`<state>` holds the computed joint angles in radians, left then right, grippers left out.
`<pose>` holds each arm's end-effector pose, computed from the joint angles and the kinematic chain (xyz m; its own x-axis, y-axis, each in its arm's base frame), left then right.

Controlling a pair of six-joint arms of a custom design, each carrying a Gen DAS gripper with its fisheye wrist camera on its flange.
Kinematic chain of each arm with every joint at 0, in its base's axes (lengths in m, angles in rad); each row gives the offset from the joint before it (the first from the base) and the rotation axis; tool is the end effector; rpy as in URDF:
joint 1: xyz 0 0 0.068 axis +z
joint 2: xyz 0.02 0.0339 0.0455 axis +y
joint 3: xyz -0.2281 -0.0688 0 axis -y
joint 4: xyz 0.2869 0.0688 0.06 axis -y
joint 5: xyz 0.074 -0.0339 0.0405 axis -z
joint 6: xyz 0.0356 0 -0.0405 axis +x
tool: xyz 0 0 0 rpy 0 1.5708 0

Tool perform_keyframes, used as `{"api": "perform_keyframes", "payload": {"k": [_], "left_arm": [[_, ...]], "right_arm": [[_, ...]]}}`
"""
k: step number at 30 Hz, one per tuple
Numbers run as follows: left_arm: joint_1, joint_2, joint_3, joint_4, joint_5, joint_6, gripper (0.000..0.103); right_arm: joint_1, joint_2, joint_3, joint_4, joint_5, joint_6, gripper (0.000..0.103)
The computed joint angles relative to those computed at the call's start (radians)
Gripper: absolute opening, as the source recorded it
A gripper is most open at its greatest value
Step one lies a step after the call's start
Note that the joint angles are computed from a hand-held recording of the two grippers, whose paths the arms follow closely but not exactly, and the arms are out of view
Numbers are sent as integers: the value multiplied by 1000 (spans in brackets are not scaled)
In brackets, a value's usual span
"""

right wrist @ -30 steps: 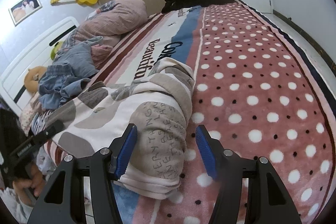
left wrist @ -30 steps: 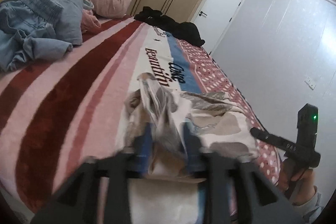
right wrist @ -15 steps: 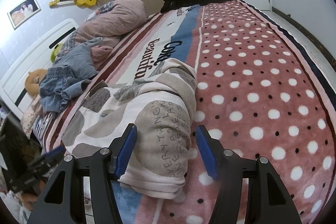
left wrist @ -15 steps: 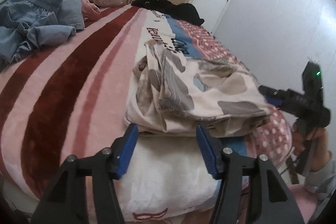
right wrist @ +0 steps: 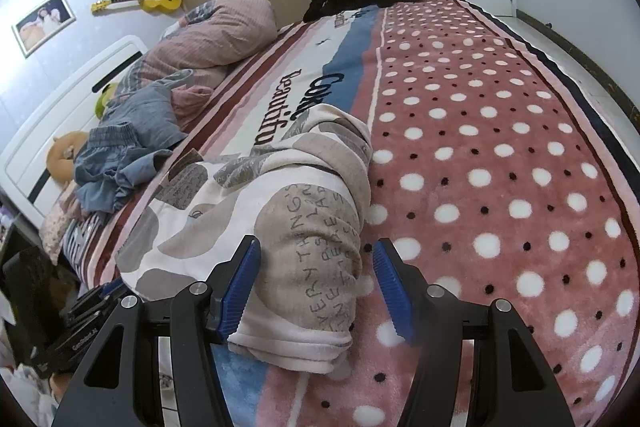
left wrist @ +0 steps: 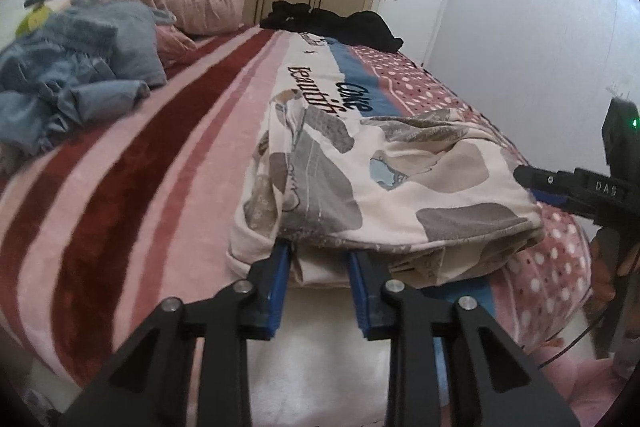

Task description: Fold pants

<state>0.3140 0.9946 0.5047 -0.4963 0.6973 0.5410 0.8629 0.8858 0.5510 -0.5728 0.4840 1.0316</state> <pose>0.2287 0.0502 0.1382 -0.6282 0.2111 -0.7488 0.4944 0.8515 -0.1748 0.1630 0.1650 0.1694 -0.6803 0.3733 -0.6308 0.1901 0.9210 0.3400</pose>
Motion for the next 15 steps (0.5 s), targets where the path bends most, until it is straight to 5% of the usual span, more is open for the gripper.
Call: {"api": "perform_keyframes", "payload": {"k": [5,15], "left_arm": [[5,-16,4,-58,13,26,25],[-49,66,27,2,-52,-98,24]], "right_arm": [[1,5,3,1,1,0,55],[4,12,5,2,2,3,55]]}}
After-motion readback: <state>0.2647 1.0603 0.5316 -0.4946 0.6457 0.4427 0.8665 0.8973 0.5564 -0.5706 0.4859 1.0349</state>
